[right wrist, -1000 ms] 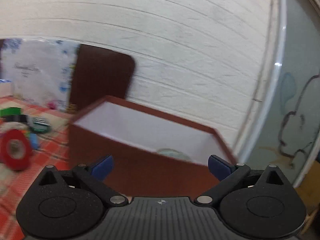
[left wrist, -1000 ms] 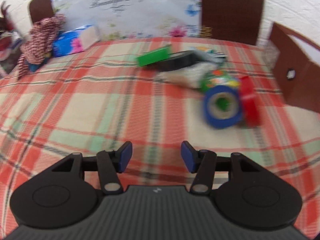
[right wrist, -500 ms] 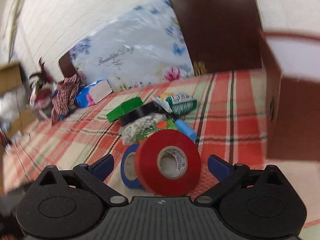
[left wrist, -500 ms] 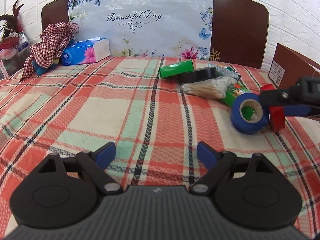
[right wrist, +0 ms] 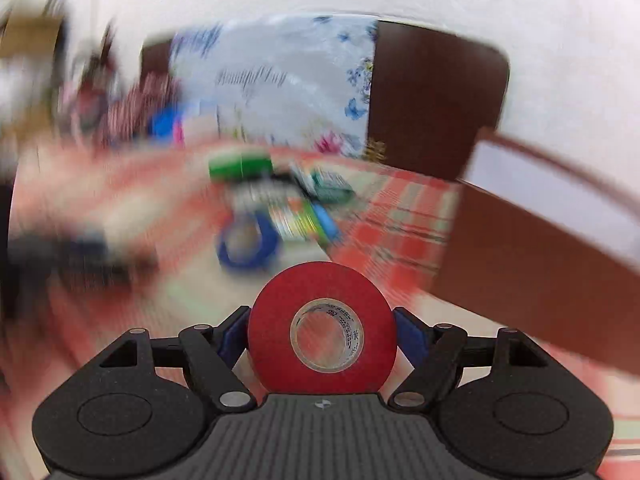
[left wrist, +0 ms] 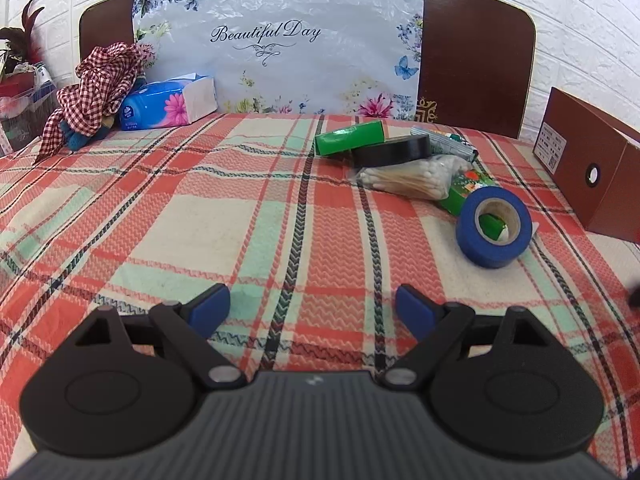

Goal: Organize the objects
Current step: 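Move the left gripper out of the box toward the red tape roll, then close the left gripper on the red tape roll and lift it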

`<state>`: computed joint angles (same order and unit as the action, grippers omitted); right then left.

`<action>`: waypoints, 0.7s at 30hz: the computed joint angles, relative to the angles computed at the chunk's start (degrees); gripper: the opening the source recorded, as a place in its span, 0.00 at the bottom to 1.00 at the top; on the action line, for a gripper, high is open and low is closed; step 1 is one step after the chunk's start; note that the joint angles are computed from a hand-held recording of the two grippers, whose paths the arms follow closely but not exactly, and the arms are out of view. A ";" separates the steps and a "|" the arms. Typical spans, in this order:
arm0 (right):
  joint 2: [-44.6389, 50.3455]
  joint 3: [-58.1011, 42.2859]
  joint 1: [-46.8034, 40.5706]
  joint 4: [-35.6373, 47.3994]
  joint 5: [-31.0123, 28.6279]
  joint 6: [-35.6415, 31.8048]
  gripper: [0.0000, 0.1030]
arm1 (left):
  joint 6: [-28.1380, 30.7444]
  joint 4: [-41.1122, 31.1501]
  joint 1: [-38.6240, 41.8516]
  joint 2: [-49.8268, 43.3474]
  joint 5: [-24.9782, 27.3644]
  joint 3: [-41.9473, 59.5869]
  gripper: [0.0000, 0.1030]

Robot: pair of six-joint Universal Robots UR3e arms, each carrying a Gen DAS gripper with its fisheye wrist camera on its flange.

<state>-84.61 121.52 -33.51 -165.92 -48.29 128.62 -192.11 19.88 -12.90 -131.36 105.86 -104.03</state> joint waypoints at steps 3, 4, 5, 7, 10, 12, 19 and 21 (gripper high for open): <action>-8.37 13.51 -7.07 -5.52 0.49 -10.37 0.86 | 0.72 -2.65 -0.88 0.18 1.47 1.39 0.88; -11.53 15.91 -10.06 -2.32 2.16 -12.77 0.86 | 0.92 -4.60 -1.63 0.41 2.63 2.30 0.87; -14.54 17.36 -12.63 1.95 3.41 -14.25 0.86 | 0.92 -6.73 -2.48 0.98 3.43 3.04 0.81; -18.65 19.29 -17.36 9.64 5.56 -16.58 0.86 | 0.51 -10.23 -3.31 3.79 -0.41 2.73 0.72; -19.49 21.32 -21.03 13.14 7.64 -17.00 0.85 | 1.92 -13.49 -5.98 6.49 -7.52 3.47 0.66; -17.30 21.38 -21.12 11.84 8.00 -16.31 0.84 | 3.51 -15.72 -8.69 6.47 -10.40 6.20 0.66; -13.43 18.29 -18.49 9.30 7.22 -11.66 0.70 | 1.90 -36.62 -13.08 2.02 -17.32 24.14 0.58; -12.15 17.14 -17.51 8.82 7.00 -10.61 0.70 | 1.49 -41.04 -13.18 0.88 -19.73 27.91 0.56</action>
<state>-96.76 138.66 -51.02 -157.09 -41.30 118.01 -190.62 -21.16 -26.09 -130.47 86.12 -76.13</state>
